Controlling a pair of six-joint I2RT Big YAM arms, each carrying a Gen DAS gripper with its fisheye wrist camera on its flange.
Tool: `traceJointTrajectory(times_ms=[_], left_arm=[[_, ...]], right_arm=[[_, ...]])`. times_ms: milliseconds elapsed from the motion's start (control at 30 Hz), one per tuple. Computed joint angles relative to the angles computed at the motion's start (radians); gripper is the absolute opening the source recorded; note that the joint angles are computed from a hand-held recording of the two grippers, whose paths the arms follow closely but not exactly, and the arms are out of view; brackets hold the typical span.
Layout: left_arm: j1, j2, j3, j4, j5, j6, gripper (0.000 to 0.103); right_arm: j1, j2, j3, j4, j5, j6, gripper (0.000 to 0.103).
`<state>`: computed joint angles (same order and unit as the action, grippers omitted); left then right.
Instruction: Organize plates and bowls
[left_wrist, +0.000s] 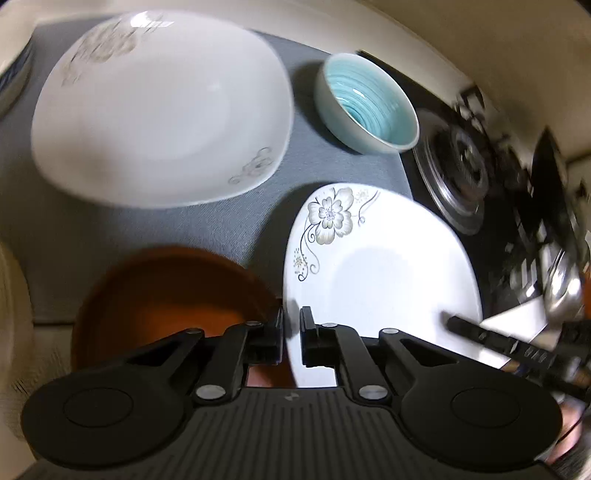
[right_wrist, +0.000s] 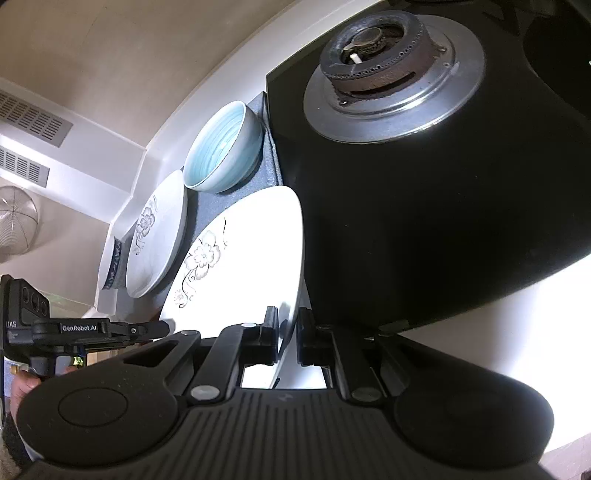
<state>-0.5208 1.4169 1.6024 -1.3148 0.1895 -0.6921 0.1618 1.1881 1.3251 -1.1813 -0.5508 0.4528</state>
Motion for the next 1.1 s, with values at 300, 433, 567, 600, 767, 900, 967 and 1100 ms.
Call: traceJointTrajectory(times_ms=[300,433,567,600,767,900,967,1100], left_arm=[[0.034,-0.008,-0.054,0.048,0.081,-0.002,0.007],[0.016,-0.003,-0.024,0.028,0.041,0.039,0.007],[0.044,-0.02,-0.049,0.075,0.111,0.032,0.007],[0.052,-0.015,-0.049,0.07,0.137,0.045,0.007],[0.076,0.02,-0.048,0.043,0.222,0.079,0.011],[0.065,0.066,-0.01,0.005,0.232,0.096,0.02],[0.056,0.085,0.02,-0.015,0.213,0.103,0.022],[0.033,0.084,0.032,-0.016,0.162,0.116,0.021]], right_arm=[[-0.012,0.002,-0.019,0.01,-0.02,0.016,0.008],[-0.019,-0.002,-0.034,0.013,-0.043,0.004,0.009],[-0.026,-0.003,-0.041,0.015,-0.048,0.002,0.01],[-0.031,-0.002,-0.046,0.016,-0.056,-0.009,0.01],[-0.051,0.012,-0.054,0.023,-0.108,-0.062,0.008],[-0.053,0.022,-0.046,0.016,-0.121,-0.074,0.008],[-0.053,0.025,-0.042,0.012,-0.12,-0.073,0.008],[-0.037,0.019,-0.032,0.0,-0.084,-0.074,0.01]])
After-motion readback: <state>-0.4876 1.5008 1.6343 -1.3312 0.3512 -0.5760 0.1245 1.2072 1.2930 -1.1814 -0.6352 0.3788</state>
